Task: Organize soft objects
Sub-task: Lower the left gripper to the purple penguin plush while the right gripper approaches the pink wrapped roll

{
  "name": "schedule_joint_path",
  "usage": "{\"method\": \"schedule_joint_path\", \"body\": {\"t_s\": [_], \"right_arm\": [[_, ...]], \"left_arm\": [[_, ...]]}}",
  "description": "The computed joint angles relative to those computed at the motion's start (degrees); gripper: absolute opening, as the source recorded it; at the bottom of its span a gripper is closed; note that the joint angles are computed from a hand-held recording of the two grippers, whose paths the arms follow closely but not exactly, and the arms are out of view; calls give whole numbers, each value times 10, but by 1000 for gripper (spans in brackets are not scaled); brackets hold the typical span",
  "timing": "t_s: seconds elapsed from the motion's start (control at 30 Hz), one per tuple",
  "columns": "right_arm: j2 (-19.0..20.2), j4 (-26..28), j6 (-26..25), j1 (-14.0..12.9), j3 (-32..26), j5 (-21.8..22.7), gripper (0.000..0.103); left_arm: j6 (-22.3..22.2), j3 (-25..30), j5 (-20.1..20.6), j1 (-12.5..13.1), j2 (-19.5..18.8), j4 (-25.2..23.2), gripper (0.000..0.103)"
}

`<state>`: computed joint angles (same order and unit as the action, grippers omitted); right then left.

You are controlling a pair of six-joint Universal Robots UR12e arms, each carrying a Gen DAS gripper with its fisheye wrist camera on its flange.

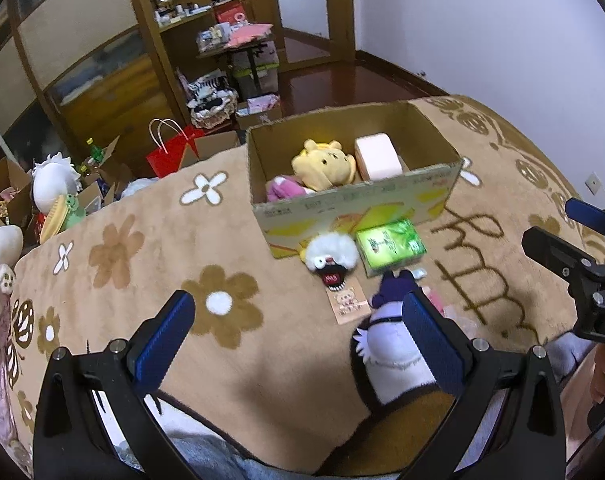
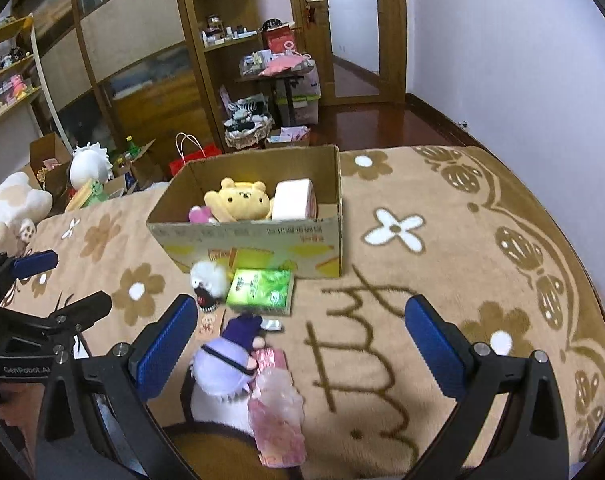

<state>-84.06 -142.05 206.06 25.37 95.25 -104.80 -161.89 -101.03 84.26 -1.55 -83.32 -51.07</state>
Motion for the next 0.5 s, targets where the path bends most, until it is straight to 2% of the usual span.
{"method": "schedule_joint_path", "body": {"t_s": [0.33, 0.5], "right_arm": [[-11, 42, 45, -3, 11, 26, 103], [-10, 68, 67, -8, 15, 45, 103]], "left_arm": [[33, 4, 2, -8, -6, -53, 102], [48, 2, 18, -17, -10, -65, 102]]}}
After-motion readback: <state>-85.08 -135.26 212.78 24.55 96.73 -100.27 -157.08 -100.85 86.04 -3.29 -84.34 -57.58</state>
